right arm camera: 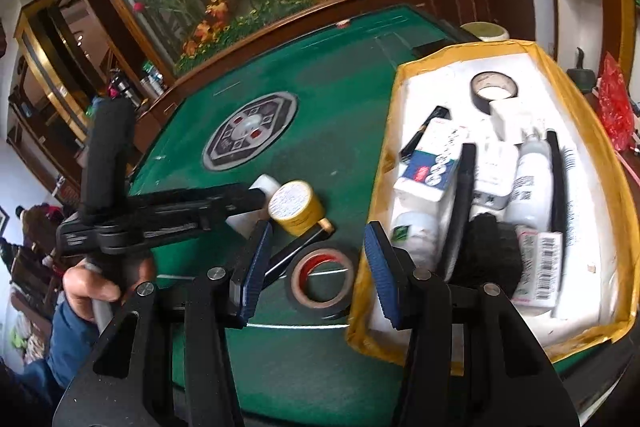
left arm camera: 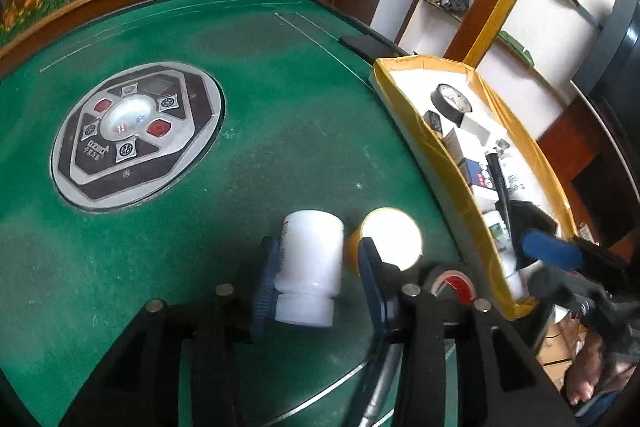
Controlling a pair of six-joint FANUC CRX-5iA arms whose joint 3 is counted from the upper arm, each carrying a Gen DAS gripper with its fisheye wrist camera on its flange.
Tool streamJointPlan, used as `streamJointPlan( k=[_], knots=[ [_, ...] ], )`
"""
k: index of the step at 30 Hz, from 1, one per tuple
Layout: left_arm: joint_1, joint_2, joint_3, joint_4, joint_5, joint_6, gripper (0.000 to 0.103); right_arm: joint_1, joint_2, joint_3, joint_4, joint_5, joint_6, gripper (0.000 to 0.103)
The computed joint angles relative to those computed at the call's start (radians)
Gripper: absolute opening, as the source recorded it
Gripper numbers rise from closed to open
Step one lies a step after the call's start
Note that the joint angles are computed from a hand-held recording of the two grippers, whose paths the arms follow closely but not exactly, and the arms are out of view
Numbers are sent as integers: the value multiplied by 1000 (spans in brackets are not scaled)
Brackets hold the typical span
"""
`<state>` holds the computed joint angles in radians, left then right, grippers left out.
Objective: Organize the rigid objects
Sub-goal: 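Grasp the white pill bottle with the left tool while the right grasps a black marker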
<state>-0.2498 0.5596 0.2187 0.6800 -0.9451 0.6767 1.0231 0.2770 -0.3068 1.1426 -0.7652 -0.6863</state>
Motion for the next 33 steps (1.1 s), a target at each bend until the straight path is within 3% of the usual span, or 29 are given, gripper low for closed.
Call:
streamJointPlan(
  k=[3, 6, 10, 17, 22, 24, 26, 28, 30, 33],
  knots=[
    [0, 29, 40, -47, -17, 53, 41, -9, 17, 15, -2, 70, 4, 48],
    [2, 13, 15, -69, 37, 61, 40, -22, 49, 44, -18, 156, 47, 48],
    [26, -1, 8, -96, 58, 81, 40, -17, 111, 127, -149, 207, 175, 48],
    [82, -19, -19, -101, 84, 71, 40, -8, 206, 295, -377, 77, 383, 48],
    [103, -6, -4, -94, 73, 90, 40, -20, 330, 538, -518, -128, 660, 50],
    [107, -4, -4, -84, 69, 84, 40, -24, 393, 635, -523, -197, 773, 46],
    [111, 2, -2, -72, 64, 80, 40, -20, 466, 734, -488, -295, 831, 28],
    [116, 11, 5, -57, 48, 80, 40, -26, 458, 719, -488, -238, 846, 27],
    [121, 19, 15, -52, 37, 85, 40, -37, 393, 624, -503, -65, 836, 27],
    [122, 24, 25, -60, 30, 102, 40, -35, 372, 599, -424, -109, 843, 28]
  ],
)
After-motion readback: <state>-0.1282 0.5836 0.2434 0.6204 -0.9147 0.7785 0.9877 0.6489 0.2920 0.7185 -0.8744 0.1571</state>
